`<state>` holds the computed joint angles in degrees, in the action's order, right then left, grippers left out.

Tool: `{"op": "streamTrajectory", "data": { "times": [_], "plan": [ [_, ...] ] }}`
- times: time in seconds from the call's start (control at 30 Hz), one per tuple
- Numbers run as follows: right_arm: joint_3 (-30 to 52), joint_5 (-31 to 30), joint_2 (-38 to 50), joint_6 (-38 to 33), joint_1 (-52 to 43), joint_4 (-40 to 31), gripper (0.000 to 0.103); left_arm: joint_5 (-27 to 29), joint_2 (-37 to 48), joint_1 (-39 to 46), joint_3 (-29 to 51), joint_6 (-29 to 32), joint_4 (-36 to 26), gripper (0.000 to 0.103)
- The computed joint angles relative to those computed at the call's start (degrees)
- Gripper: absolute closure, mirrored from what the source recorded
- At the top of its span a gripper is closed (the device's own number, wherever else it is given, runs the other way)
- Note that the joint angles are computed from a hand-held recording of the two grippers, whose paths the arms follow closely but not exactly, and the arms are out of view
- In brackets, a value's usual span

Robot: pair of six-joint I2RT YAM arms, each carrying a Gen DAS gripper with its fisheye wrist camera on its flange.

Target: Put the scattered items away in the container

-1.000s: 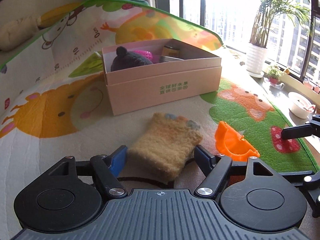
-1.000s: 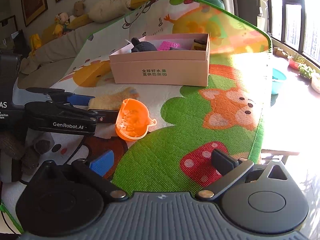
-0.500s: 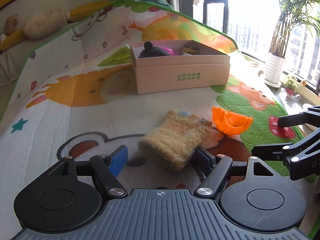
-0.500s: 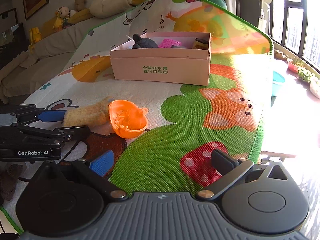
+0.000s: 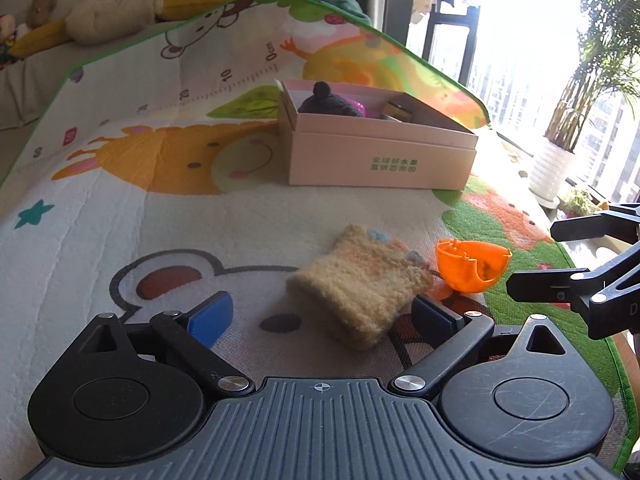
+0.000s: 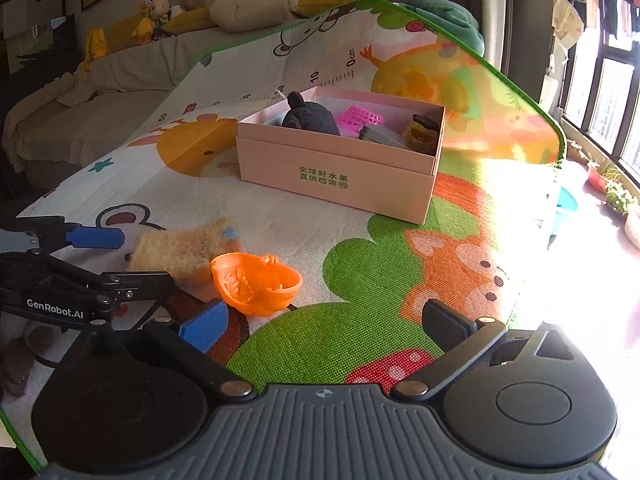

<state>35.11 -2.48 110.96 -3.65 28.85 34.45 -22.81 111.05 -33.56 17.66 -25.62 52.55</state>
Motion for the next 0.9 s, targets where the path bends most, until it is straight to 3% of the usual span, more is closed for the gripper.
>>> {"op": "streamTrajectory", "data": {
  "times": [0.1,0.17,0.37,0.5,0.63,0.77,0.83,0.9],
  "plan": [
    [0.7,7.6,2.0,-1.2,1.4,2.3,0.000,0.4,0.1,0.2,-0.2,-0.1,0.6,0.003],
    [0.3,9.5,2.3,-0.1,0.7,3.8,0.000,1.0,0.2,0.5,-0.5,-0.2,1.1,0.003],
    [-1.9,-0.9,0.9,4.3,-2.1,2.3,0.000,2.3,0.6,1.3,-1.0,-0.5,3.0,0.002],
    [1.9,1.7,4.8,2.3,1.7,-0.1,0.000,-0.8,-0.1,0.9,-0.9,-3.0,1.3,0.002],
    [8.8,-0.9,6.7,-0.2,1.9,-7.2,0.000,-2.8,-0.9,1.8,-1.4,-7.0,0.7,0.001],
    [15.0,-2.1,9.7,-1.0,1.9,-10.8,0.000,-4.6,-0.9,0.9,-0.7,-6.9,-0.8,0.000],
    [16.1,-2.5,11.3,-0.5,1.8,-8.9,0.000,-4.6,-0.8,0.9,-0.8,-7.3,-0.6,0.000],
    [14.3,-1.9,13.3,1.0,2.1,-1.6,0.000,-4.5,-0.6,1.1,-1.1,-7.7,0.1,0.000]
  ]
}}
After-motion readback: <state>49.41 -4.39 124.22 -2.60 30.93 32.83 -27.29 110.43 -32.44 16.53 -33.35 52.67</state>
